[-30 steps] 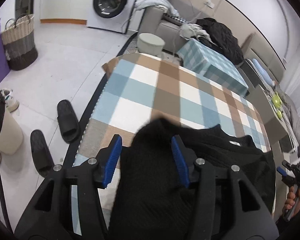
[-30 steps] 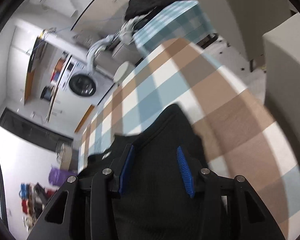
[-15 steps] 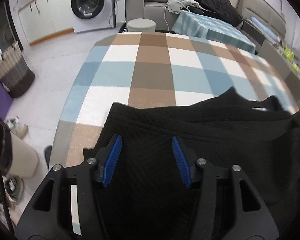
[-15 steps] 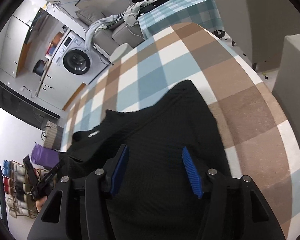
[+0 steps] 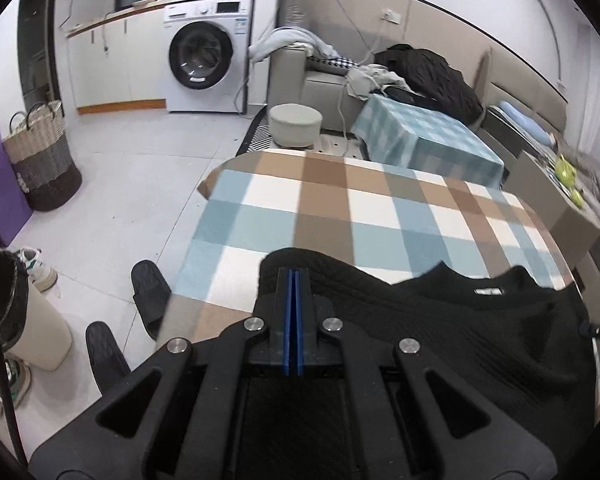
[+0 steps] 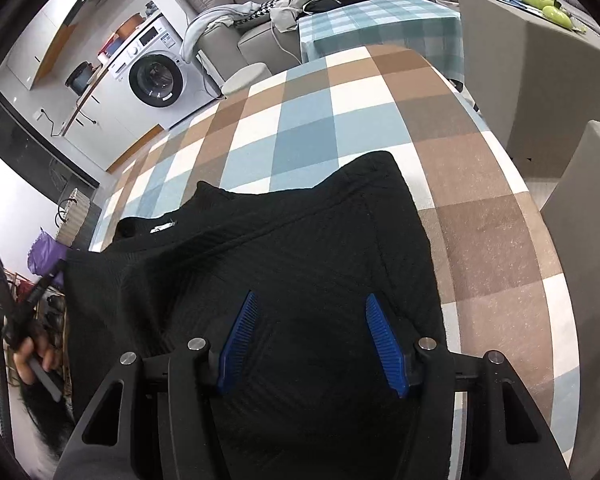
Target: Fold small clothes
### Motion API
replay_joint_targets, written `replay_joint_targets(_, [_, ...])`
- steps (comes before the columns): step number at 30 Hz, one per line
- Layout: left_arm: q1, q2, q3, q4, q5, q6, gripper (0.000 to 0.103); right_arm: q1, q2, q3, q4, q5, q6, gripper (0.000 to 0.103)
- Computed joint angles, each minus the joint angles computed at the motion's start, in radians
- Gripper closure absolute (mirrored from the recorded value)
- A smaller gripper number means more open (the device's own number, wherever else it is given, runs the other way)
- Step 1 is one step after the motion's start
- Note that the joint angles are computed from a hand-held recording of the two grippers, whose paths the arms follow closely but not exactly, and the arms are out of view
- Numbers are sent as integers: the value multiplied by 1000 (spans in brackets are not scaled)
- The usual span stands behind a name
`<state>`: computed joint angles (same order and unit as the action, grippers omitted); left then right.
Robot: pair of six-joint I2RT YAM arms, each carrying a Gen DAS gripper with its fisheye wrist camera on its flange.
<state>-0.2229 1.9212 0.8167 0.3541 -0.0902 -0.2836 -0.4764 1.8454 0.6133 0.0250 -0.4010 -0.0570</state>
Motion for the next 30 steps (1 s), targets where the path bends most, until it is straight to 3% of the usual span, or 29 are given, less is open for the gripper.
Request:
replay_joint_targets(7, [28, 74, 27, -25, 36, -17, 103, 2, -55, -31, 39, 17, 13, 44])
replay_joint_targets(14, [9, 100, 31, -20, 31, -14, 103, 180, 20, 17, 76, 228, -26, 44])
replay_joint_targets(17, [3, 108, 33, -18, 29, -15, 103, 262, 72, 4, 152, 352, -70, 44])
replay_joint_targets(18, [1, 110, 31, -14, 27, -16, 103, 275, 75, -12, 191, 369, -90, 56])
replay_joint_targets(19, [0, 111, 27, -7, 26, -16, 103, 264, 78, -16, 201, 340, -97, 81])
replay_joint_targets(22, [2, 107, 21, -1, 27, -18, 103, 236, 79, -12, 206, 294, -100, 100])
replay_joint_targets(25, [11, 87, -7, 29, 30, -22, 103, 177, 33, -59, 278, 202, -91, 101])
replay_joint_targets(28, [22, 75, -14, 37, 51, -24, 103, 119, -41, -124, 381, 177, -44, 101])
replay_joint_targets(30, [17, 84, 1, 24, 37, -23, 103, 94, -48, -118, 383, 170, -7, 101])
